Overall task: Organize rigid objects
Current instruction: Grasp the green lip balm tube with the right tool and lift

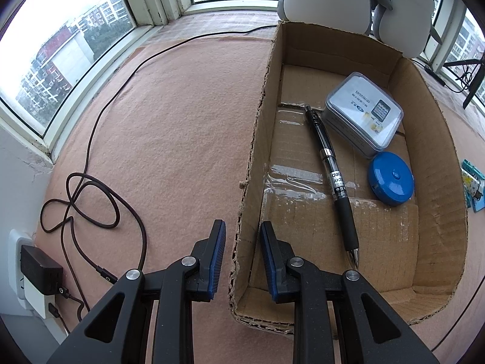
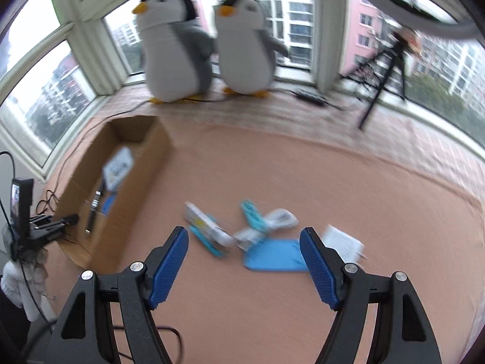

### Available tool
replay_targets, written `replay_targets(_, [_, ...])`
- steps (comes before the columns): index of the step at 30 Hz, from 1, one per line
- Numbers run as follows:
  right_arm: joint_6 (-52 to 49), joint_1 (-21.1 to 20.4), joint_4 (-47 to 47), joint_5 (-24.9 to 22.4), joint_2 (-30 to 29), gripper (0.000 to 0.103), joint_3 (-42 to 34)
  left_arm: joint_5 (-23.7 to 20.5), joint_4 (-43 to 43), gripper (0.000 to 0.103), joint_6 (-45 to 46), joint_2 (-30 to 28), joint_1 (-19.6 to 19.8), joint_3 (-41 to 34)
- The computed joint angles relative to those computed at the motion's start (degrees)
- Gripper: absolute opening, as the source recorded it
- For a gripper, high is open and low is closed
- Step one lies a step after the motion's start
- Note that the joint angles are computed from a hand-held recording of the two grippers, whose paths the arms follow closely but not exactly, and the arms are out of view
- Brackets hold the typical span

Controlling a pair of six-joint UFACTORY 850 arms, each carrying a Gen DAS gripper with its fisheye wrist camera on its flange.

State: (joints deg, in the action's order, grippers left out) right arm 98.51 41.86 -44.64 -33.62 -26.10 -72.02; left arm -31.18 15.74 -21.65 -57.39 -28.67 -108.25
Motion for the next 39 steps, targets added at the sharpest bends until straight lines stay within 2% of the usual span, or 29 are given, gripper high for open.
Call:
replay_targets(5, [0.9,-0.1,1.0,0.5,3.3,0.071,7.2,-0.2,0.4,0.025,-0.4,0.0,-0.1,-0.1])
replay_targets(7, [0.6,-0.3,1.9,1.2,3.8,0.066,9.2,-0.2,0.6,0.025,-0.6,0.0,-0.1,0.0])
replay_targets(9, [-0.5,-0.6,3.1,1.7,3.8,0.055,10.5,-0.2,0.7,0.025,-0.7,0.1,-0.1,0.1])
replay_targets(11, [-1.6,-1.2,4.0,2.2,3.4,0.05,11.2,-0.2,0.9,0.025,-0.9,0.2,-0.1,0.2])
replay_targets(20, [-9.3,-3.4,7.7,3.4,1.3,0.038,10.1,0.1,0.7,0.025,-1.0,0.5,-0.1,0.8])
replay_targets(28, [-17.4,-4.6,13.2,4.2,-0.6,0.035,8.2,0.0,0.7,0.025,-1.4,0.5,-0.1,0.8])
replay_targets(31, [-19.8,-4.7,14.6,3.5,-1.4,0.031,7.1,0.1,0.8,0.025,-1.5,0.5,-0.1,0.9])
replay_targets(35, [-21.8,-5.0,16.4,4.1,-2.0,0.019,6.6,0.1,0.8,0.025,-1.4,0.5,-0.1,0.9])
replay_targets(39, [-22.2,-4.9,17.1,4.5,-2.2,0.016,6.4,0.1,0.8,0.025,-1.4,0.5,0.0,0.9])
